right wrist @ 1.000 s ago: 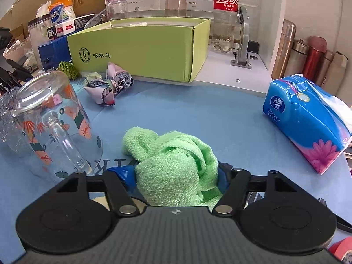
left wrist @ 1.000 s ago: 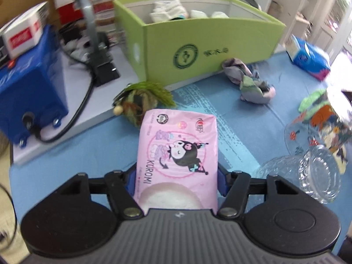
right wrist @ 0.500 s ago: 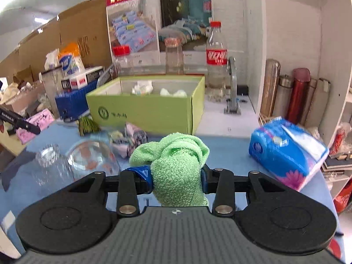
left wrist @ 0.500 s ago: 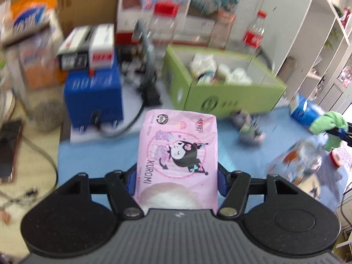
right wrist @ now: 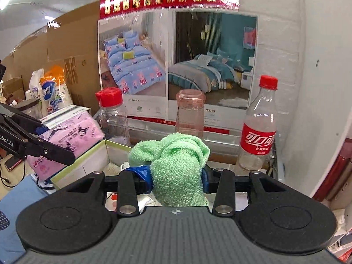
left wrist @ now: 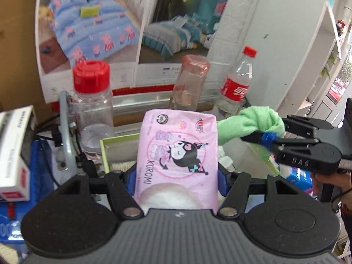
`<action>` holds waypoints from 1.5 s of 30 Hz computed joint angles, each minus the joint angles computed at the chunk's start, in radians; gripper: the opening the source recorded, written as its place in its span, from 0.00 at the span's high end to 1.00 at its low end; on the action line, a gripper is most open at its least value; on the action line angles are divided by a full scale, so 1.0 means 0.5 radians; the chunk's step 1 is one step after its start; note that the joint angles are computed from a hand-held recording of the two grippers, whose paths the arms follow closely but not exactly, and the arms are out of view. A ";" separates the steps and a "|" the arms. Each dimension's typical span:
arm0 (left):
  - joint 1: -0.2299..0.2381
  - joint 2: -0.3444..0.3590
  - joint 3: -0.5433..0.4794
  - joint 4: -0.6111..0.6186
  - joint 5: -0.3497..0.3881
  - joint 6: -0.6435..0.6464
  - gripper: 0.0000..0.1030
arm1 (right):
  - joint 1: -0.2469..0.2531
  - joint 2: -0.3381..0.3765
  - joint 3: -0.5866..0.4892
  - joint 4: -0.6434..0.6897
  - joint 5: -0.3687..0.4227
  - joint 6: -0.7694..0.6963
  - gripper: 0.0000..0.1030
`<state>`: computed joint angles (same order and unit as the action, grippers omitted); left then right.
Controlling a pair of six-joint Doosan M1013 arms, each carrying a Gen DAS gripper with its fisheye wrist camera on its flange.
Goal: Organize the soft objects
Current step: 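Carry both items into the green box and open both grippers, then move the left gripper to the green tasseled pouch while the right gripper approaches the patterned cloth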
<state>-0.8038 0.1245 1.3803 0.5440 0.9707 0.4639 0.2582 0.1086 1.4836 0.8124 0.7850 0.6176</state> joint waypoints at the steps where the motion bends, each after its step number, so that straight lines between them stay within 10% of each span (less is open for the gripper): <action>1: 0.027 0.018 0.001 -0.037 -0.021 0.011 0.37 | 0.011 0.029 -0.015 -0.018 0.008 0.035 0.73; 6: 0.080 0.057 0.019 -0.067 -0.017 -0.024 0.28 | 0.078 0.154 -0.139 -0.402 0.174 0.509 0.68; 14: -0.009 -0.040 0.093 0.178 -0.018 -0.240 0.16 | 0.057 0.017 -0.005 -0.126 -0.059 0.233 0.59; 24: -0.271 -0.131 0.166 0.345 0.126 -0.354 0.15 | 0.030 -0.168 0.126 -0.211 0.093 0.133 0.53; 33: -0.461 -0.231 0.396 0.324 0.395 -0.646 0.14 | 0.080 -0.207 0.164 -0.588 0.467 0.271 0.50; 45: -0.592 -0.400 0.635 0.365 0.498 -1.093 0.14 | 0.336 0.127 -0.196 -1.044 1.014 0.801 0.47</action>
<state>-1.0999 -0.0754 1.6978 0.7265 1.2196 -0.0826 0.4264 0.1723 1.3856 0.2903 1.2922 1.0183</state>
